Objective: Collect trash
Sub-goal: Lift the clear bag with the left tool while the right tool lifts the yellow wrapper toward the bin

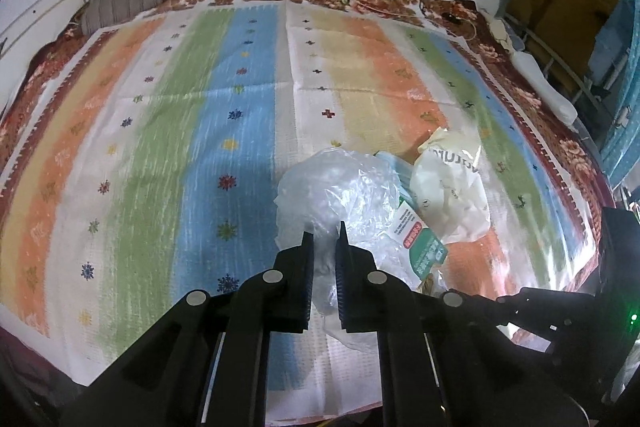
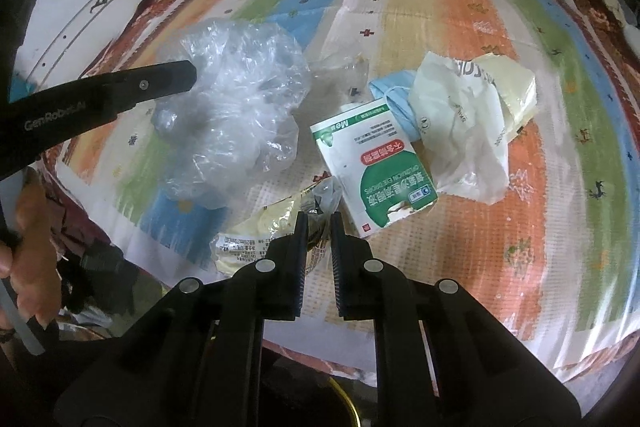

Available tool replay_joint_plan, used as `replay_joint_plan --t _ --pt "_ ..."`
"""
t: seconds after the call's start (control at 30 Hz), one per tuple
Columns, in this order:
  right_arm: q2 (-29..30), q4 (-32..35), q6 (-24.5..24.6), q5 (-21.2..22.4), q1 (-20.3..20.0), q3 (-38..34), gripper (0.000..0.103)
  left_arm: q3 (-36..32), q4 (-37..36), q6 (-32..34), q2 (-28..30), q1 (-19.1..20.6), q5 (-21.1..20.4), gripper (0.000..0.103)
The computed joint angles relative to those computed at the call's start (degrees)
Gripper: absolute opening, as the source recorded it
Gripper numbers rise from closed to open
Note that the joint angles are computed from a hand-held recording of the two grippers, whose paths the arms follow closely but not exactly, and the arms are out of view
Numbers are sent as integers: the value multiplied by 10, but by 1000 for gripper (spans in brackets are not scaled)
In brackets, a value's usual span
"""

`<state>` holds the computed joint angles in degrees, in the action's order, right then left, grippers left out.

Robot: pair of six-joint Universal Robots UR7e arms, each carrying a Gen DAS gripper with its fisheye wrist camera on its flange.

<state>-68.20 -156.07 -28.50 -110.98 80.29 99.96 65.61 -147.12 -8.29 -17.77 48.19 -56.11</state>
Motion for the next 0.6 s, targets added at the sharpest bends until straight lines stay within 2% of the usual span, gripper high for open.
replay_joint_plan --t 0.2,0.33,0.6 --pt "-19 -3 -8 7 8 15 10 24 1 0 -23 -9 2 9" --pt "-34 -14 -14 11 17 26 10 32 41 -31 -41 -9 -9 8" --pt "-70 -40 -29 19 28 60 10 78 24 -47 -76 -14 -3 8"
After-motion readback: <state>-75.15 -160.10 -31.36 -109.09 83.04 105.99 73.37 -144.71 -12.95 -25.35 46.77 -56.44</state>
